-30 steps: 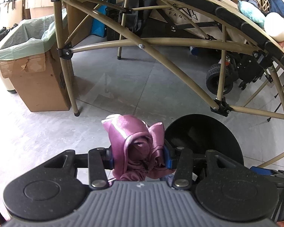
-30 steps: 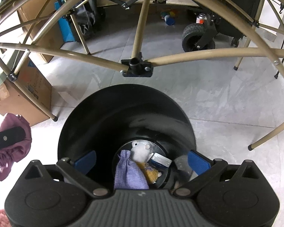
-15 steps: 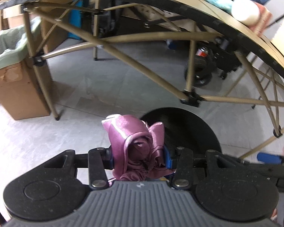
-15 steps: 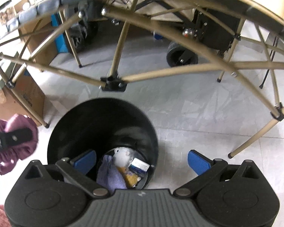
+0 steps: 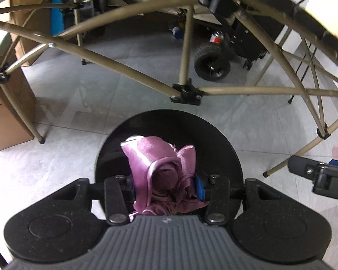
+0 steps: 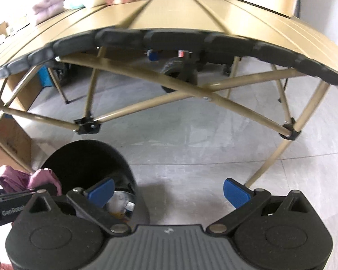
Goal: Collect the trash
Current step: 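Move the right tool aside and lower the left tool into the bin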
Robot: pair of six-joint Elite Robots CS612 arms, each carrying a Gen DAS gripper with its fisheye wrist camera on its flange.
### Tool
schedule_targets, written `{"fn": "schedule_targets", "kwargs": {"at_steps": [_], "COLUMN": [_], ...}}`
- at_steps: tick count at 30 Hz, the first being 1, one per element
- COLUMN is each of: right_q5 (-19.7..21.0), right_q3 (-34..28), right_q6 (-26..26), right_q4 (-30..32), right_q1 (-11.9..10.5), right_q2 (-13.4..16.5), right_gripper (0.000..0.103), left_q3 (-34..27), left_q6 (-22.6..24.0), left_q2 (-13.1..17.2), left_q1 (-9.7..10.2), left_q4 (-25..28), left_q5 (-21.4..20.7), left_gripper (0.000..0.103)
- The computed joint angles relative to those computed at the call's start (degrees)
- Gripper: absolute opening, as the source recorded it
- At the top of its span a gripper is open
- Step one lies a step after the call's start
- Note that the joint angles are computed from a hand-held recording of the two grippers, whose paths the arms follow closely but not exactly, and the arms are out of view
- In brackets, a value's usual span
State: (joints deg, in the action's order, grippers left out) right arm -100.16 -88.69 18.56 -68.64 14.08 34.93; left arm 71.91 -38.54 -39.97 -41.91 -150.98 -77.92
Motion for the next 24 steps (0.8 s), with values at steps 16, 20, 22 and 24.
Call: {"fn": "schedule_targets", "kwargs": {"at_steps": [16,20,22,24], "right_q5": [-0.71,-0.77,-0.63,-0.55], "right_q3": [-0.86,-0.61,-0.54,-0.54], "right_q6": [1.94,2.19,2.11,1.92], "right_q4": [1.98,2.50,2.49,2.35], "right_q1": [-0.82,-0.83,-0.83,-0.80], "right_q2": [0.58,0.56,0.57,0.60], "right_gripper": [0.103,0.103,0.103,0.103], "left_q3": [-6.47,-7.52,-7.79,-8.13], "left_q6": [1.25,0.81,1.08,1.27], "left_q2": [3.95,4.65,4.80,4.99], "left_q1": [-0.40,-0.18,-0.13,-0.17], "left_q4": [10.98,12.90,13.27,13.68], "left_q5": [-2.26,-2.86,-2.82,-2.86], "left_gripper": [0.046,0.046,0.046,0.047]}}
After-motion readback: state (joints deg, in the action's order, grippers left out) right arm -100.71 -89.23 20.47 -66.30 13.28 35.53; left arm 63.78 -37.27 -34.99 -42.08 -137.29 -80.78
